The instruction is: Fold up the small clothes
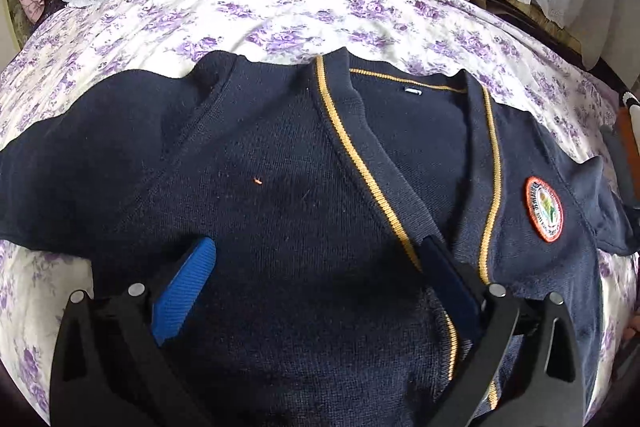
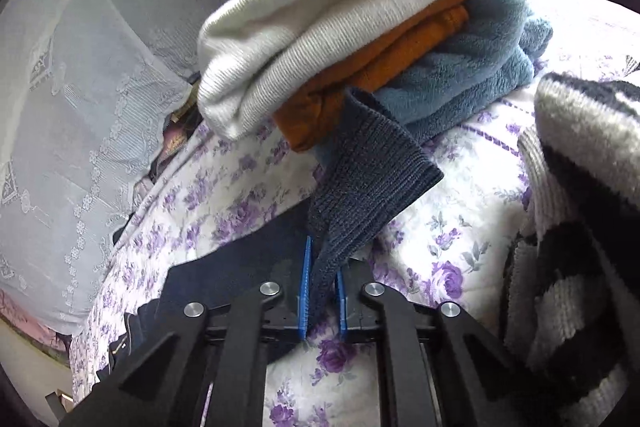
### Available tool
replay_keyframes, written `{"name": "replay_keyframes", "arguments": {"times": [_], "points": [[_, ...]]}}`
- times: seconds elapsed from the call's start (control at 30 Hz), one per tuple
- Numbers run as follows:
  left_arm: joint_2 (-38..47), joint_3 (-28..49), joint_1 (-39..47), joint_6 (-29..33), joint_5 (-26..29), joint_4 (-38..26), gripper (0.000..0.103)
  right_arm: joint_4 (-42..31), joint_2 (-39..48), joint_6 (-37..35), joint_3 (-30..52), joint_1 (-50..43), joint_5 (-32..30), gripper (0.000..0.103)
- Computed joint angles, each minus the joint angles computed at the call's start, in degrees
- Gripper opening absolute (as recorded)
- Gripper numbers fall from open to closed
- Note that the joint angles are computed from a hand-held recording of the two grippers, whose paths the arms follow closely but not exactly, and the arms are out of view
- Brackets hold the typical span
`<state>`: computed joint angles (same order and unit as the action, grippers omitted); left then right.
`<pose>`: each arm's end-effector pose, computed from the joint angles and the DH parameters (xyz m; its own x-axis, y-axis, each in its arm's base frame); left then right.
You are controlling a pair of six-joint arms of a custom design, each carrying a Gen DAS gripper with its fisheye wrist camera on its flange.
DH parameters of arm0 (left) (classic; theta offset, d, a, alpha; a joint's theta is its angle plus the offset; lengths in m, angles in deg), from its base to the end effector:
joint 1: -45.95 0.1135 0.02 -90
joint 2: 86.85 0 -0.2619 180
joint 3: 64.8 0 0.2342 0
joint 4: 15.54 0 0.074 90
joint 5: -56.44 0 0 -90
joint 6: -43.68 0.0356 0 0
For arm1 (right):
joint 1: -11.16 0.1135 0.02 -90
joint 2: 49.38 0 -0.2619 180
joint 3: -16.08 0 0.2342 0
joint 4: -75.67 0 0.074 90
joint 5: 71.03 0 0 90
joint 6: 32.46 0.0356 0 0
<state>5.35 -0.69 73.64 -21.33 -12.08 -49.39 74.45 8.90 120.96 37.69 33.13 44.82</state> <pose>0.2602 0.1218 0.1704 -0.8265 0.0102 -0.5629 0.0764 0.9926 -0.0942 0.1485 0.0432 0.1313 -0.2706 0.7587 -0.5926 0.5015 0.6365 0.5860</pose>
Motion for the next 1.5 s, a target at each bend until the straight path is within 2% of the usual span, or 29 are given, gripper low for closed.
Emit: {"name": "replay_keyframes", "arguments": {"times": [0.03,0.07,0.13,0.2,0.23,0.33,0.4,0.47,0.5,0.57,0.7,0.8,0.97,1.13,1.2,1.5], "points": [[-0.63,0.12,-0.23,-0.22,-0.34,-0.66,0.098,-0.03,0.69,0.53,0.12,-0.46,-0.38,0.019],[-1.20,0.85,-0.22,-0.03,0.43,-2.37,0.098,0.63,0.82,0.69,-0.22,-1.23,-1.15,0.032],[-3.35,2.21,-0.45,0.58,4.47,-7.01,0.098,1.98,1.35,1.30,-0.57,-1.44,-0.69,0.034],[-6.03,2.71,-2.69,-0.59,4.83,-8.81,0.098,3.08,1.98,2.51,-0.93,-1.00,0.78,0.034],[-7.37,2.81,-5.40,-1.84,3.64,-8.88,0.098,3.72,2.13,2.91,-1.20,-0.74,1.63,0.031],[-7.81,3.42,-14.98,-6.11,-1.62,-7.93,0.098,5.32,-0.09,2.30,-2.73,0.47,3.95,0.011],[-4.73,4.30,-21.54,-8.86,-6.06,-6.12,0.098,3.80,-2.38,1.20,-2.69,1.94,5.69,0.009],[0.63,4.29,-27.30,-12.45,-13.65,-2.48,0.099,2.69,-3.63,0.28,-2.34,4.07,7.61,0.008],[2.19,4.05,-28.03,-13.41,-14.53,-1.26,0.099,2.38,-4.30,0.08,-2.33,4.88,8.28,0.008],[0.57,1.10,-27.02,-14.49,-13.29,3.05,0.099,0.89,-6.72,-0.23,-2.23,6.84,9.25,0.008],[-3.30,1.36,-20.68,-11.29,-6.46,-1.50,0.099,-2.07,-8.54,-1.26,0.57,11.82,12.03,0.008],[-3.76,1.54,-15.08,-8.00,-2.07,-3.13,0.099,-5.24,-6.56,-3.19,5.55,18.00,16.09,0.008],[-0.70,4.02,-8.80,-4.90,1.93,-5.07,0.099,-7.53,2.84,-7.26,16.25,26.37,17.99,0.008],[4.02,8.29,-7.72,-5.06,6.86,-7.83,0.099,-10.99,13.21,-10.65,28.34,31.53,19.00,0.008],[4.79,9.10,-8.43,-5.53,6.83,-7.46,0.099,-12.77,17.22,-12.14,33.46,33.07,18.95,0.008],[9.41,18.43,-5.57,-6.34,14.57,-13.37,0.099,-16.00,37.07,-18.22,55.57,35.95,14.50,0.008]]}}
